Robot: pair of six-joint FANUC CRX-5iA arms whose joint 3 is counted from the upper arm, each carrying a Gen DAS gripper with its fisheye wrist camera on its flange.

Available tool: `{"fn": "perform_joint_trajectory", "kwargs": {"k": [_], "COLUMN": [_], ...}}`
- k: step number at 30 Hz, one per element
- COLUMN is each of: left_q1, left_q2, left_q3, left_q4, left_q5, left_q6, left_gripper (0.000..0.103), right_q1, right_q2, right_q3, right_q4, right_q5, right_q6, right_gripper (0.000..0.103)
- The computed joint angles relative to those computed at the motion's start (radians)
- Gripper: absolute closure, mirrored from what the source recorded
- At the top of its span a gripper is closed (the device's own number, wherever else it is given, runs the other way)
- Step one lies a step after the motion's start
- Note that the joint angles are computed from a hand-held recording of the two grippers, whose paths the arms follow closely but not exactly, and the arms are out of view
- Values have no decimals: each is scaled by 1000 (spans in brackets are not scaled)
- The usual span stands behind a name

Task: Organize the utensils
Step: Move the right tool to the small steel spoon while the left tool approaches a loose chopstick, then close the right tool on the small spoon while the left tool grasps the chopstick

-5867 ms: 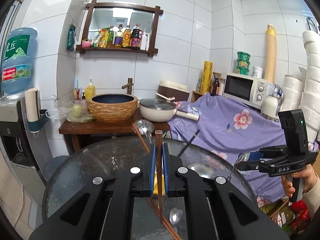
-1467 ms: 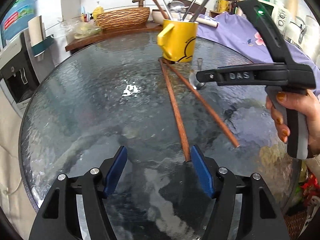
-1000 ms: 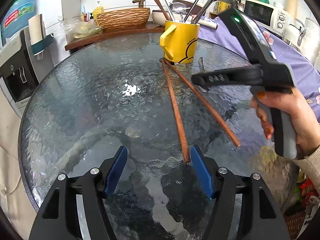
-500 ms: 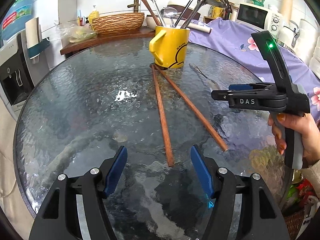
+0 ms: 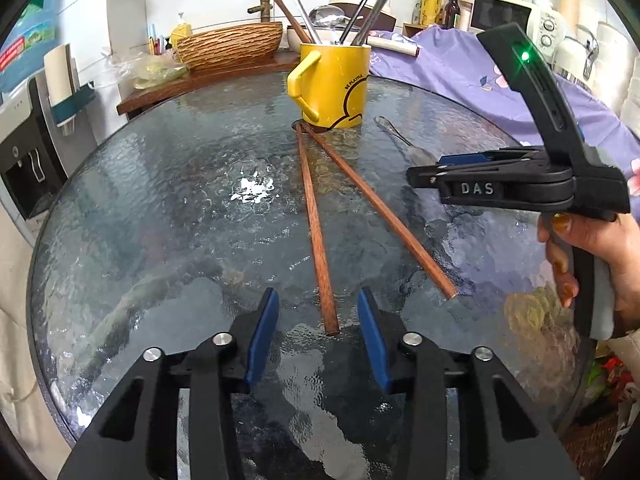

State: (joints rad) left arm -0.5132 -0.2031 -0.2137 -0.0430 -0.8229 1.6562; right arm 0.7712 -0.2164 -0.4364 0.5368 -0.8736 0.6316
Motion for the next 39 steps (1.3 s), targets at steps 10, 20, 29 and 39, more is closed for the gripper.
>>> {"fn": "perform_joint_trajectory", "kwargs": {"k": [10, 20, 29, 39], "left_q1": [11, 66, 77, 85], "left_q2": [-2, -26, -91, -176], "left_q3": [-6, -63, -88, -59], "left_q4": [19, 146, 147, 90], "left_q5": [6, 35, 77, 151], "left_q6": [-10, -60, -42, 1], "left_gripper": [91, 96, 96, 96], "right_q1": [-18, -9, 5, 53], "right_q2": [-55, -111, -168, -248], "right_q3": [-32, -64, -80, -71], "right_q4": [-30, -3, 33, 105], "right_q5": [18, 28, 18, -26], "right_q6": [31, 48, 44, 38], "right_gripper": [68, 69, 69, 70]}}
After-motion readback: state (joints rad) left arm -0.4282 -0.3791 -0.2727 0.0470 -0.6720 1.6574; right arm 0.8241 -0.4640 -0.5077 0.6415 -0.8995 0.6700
